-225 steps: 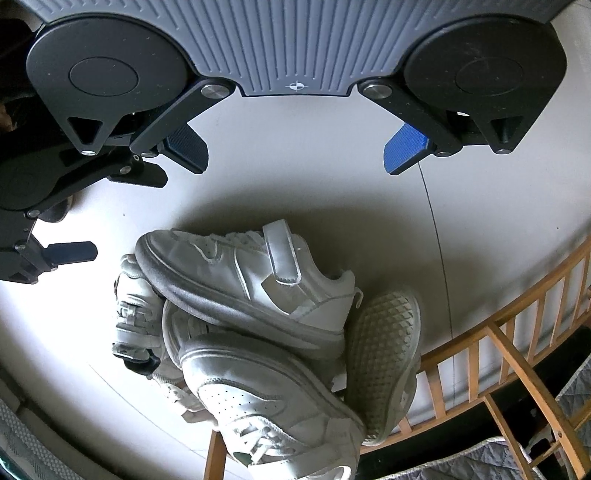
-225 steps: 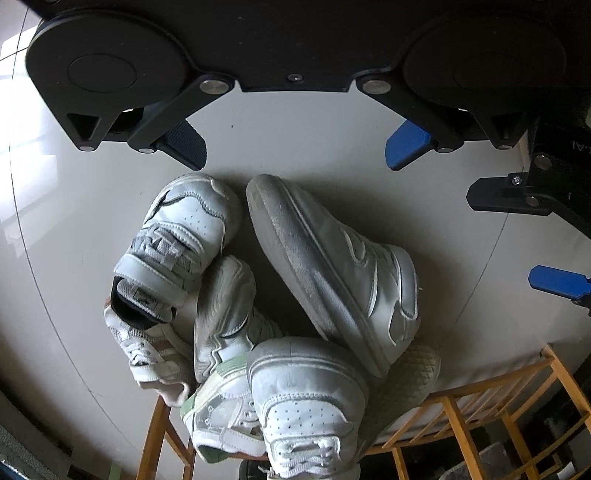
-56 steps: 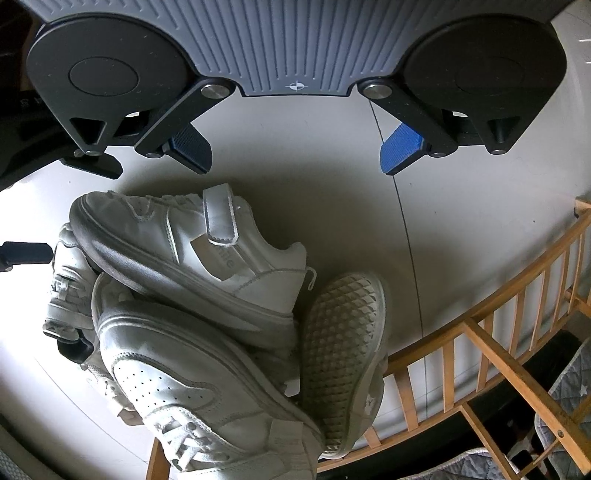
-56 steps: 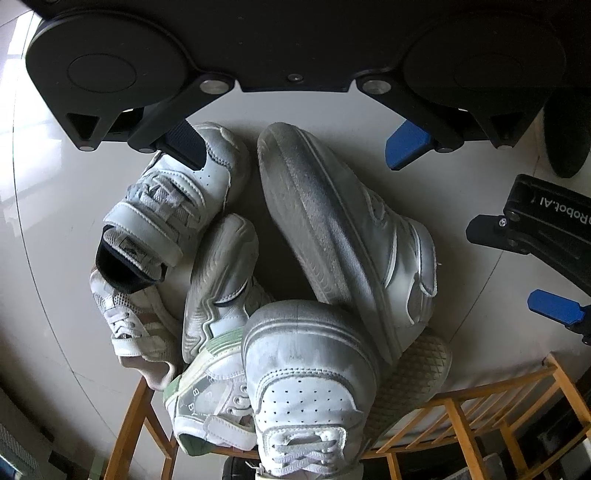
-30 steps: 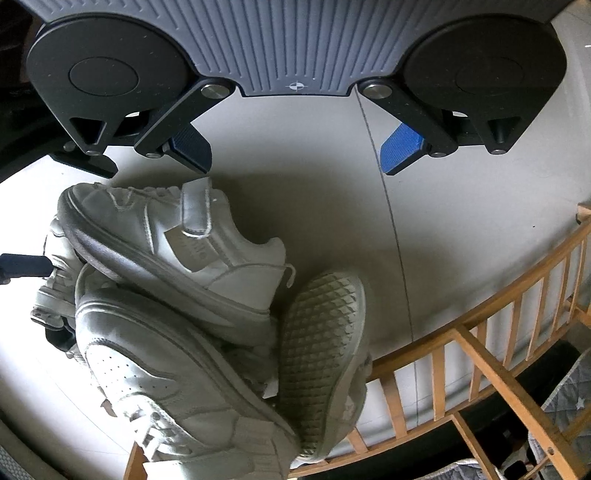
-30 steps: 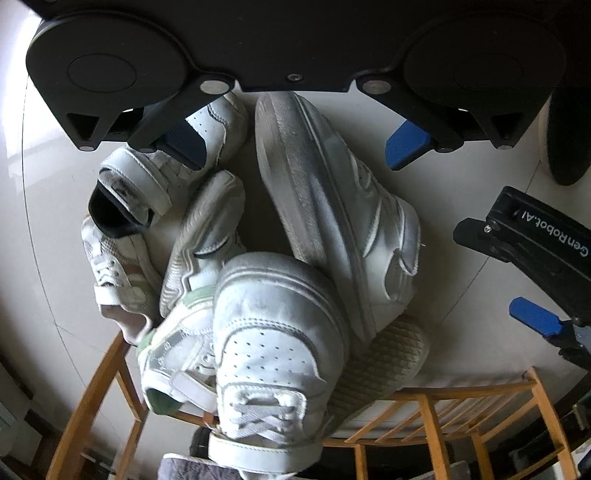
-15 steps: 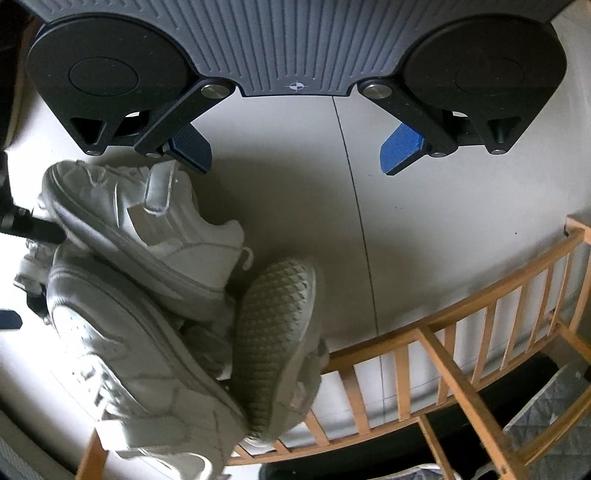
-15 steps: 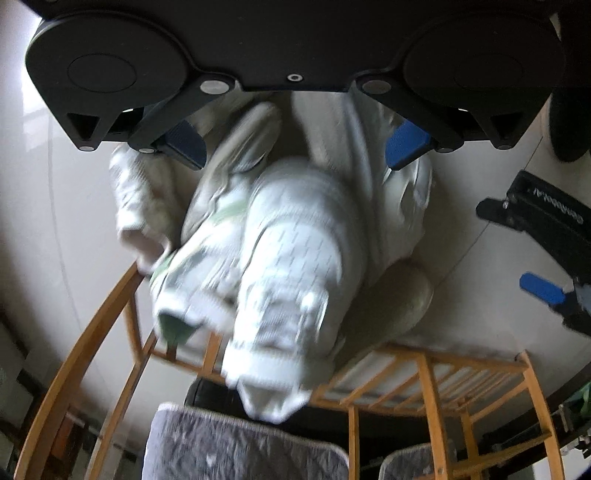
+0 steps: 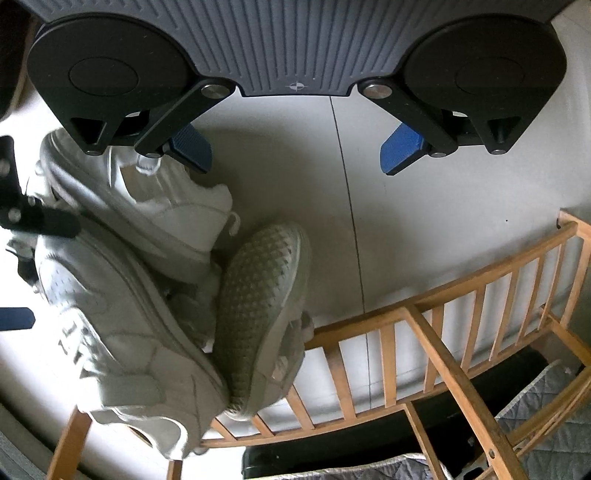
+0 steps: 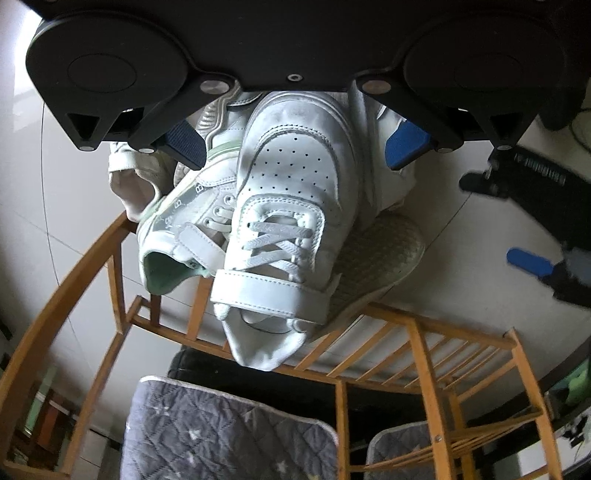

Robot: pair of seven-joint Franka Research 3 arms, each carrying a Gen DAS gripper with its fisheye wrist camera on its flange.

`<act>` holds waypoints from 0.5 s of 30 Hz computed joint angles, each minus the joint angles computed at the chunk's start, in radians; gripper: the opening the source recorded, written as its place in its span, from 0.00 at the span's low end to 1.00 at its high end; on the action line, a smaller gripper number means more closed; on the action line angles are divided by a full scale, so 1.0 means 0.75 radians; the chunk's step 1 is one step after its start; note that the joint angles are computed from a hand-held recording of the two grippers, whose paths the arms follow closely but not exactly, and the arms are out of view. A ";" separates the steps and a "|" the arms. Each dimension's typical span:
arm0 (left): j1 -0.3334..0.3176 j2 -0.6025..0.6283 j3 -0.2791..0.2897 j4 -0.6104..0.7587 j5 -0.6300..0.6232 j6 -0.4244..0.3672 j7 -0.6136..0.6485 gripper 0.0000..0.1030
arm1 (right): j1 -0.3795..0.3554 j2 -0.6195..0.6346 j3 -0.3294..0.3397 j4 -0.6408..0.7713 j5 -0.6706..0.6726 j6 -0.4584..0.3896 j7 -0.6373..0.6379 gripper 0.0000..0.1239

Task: Organize scattered shoes
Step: 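Close the right gripper on the top white velcro sneaker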

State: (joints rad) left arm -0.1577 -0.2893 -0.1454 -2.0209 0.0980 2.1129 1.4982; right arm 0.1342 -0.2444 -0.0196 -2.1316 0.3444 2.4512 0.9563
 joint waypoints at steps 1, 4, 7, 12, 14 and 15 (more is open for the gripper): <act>0.001 0.007 -0.001 0.010 -0.003 -0.007 -0.005 0.96 | 0.001 0.005 0.002 0.007 -0.008 -0.002 -0.005 0.83; 0.003 0.020 -0.001 0.028 -0.010 -0.013 -0.017 0.96 | 0.001 0.029 0.009 0.036 -0.030 -0.005 -0.001 0.83; 0.005 0.014 0.001 0.021 -0.012 0.004 -0.018 0.96 | 0.001 0.046 0.014 0.053 -0.043 0.014 0.011 0.83; 0.016 0.021 0.006 0.025 -0.013 0.012 -0.043 0.96 | -0.002 0.106 0.020 0.126 -0.066 -0.031 0.092 0.83; 0.022 0.025 0.004 0.028 -0.003 0.020 -0.061 0.96 | -0.004 0.135 0.025 0.160 -0.101 -0.046 0.109 0.82; 0.023 0.025 0.005 0.029 -0.004 0.024 -0.065 0.96 | -0.004 0.147 0.026 0.175 -0.113 -0.054 0.116 0.81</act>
State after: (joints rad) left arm -0.1403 -0.2705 -0.1416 -1.9993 0.0952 2.1312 1.4494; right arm 0.1309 -0.1340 -0.0004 -2.0007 0.2598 2.4104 1.0433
